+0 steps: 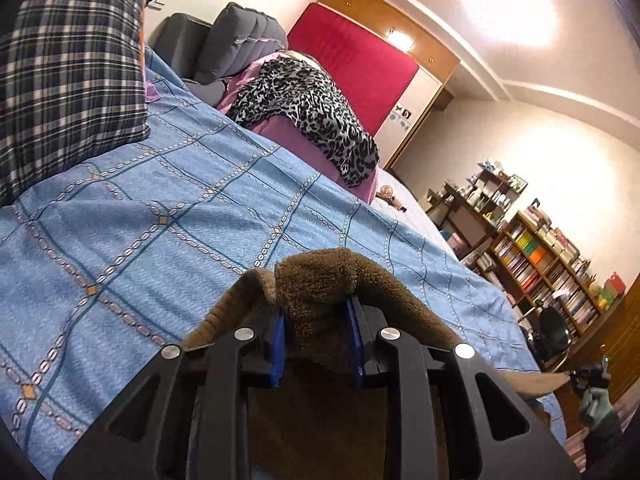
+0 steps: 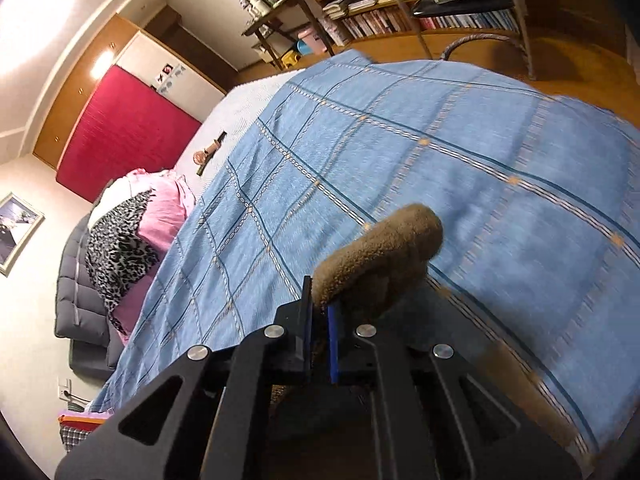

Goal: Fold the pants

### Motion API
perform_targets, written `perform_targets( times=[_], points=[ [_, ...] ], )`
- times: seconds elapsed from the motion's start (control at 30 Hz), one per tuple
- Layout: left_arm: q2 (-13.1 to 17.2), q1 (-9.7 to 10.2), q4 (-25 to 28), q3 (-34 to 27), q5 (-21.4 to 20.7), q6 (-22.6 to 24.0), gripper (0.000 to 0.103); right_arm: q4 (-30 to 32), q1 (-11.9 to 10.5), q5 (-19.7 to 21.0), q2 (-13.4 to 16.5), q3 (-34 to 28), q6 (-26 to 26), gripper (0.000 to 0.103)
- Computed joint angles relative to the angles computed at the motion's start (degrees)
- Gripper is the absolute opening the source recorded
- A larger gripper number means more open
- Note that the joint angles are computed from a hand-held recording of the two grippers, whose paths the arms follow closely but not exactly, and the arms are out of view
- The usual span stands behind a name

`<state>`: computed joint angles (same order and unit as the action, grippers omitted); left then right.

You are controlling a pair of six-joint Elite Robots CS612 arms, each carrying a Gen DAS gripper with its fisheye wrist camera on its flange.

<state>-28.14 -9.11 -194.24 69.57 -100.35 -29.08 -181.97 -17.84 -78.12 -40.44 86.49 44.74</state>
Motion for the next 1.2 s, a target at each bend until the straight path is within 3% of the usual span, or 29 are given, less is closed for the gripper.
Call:
perform_targets(
  times=[0.17,0.33,0.6,0.67,0.73,0.8,0.87,0.9,0.93,0.97,1.03,1.1,1.2],
  points=[
    [-1.6,0.60,-4.4,4.7,-0.5,-0.3,0.025,-5.2,0.3,-1.5,-4.2,10.0,2.1,0.006],
    [-2.8,0.79,-6.3,8.8,-0.8,-0.9,0.025,-6.0,0.8,-2.0,-6.5,16.5,2.1,0.006],
    [-3.2,0.95,-8.4,12.8,-0.2,-4.0,0.026,-6.3,0.9,-2.4,-6.4,20.0,2.7,0.006],
    [-3.2,0.86,-6.8,13.0,0.7,-4.3,0.030,-6.4,1.0,-2.2,-6.0,20.1,1.8,0.006],
    [-3.6,0.58,-2.8,13.3,3.0,-3.7,0.040,-6.4,1.1,-2.4,-5.6,20.2,1.1,0.006],
    [-3.9,0.37,-0.4,13.8,5.0,-3.4,0.054,-8.4,0.6,0.0,-4.4,20.5,2.0,0.006],
    [-4.3,0.41,0.3,14.5,5.7,-3.6,0.059,-11.1,0.0,2.4,-3.4,21.0,4.0,0.008],
    [-4.7,0.38,0.7,15.0,6.0,-3.2,0.060,-12.1,-0.2,3.4,-3.0,21.0,4.6,0.009],
    [-5.1,0.25,1.3,15.4,6.5,-2.4,0.061,-13.7,-0.5,4.4,-2.5,21.3,5.5,0.019],
    [-5.9,-0.08,2.2,16.1,7.8,-0.6,0.062,-15.0,-0.8,5.1,-2.3,21.4,6.1,0.036],
    [-7.1,-0.64,3.3,16.9,10.0,2.1,0.063,-18.8,-1.2,6.0,-1.7,21.8,6.9,0.047],
    [-8.2,-1.12,3.0,17.9,12.0,4.0,0.064,-20.5,-1.4,5.5,-1.7,22.2,6.4,0.050],
    [-9.1,-1.34,0.6,18.8,13.9,2.7,0.065,-22.1,-2.1,4.8,-1.5,22.4,6.9,0.053]
  ],
)
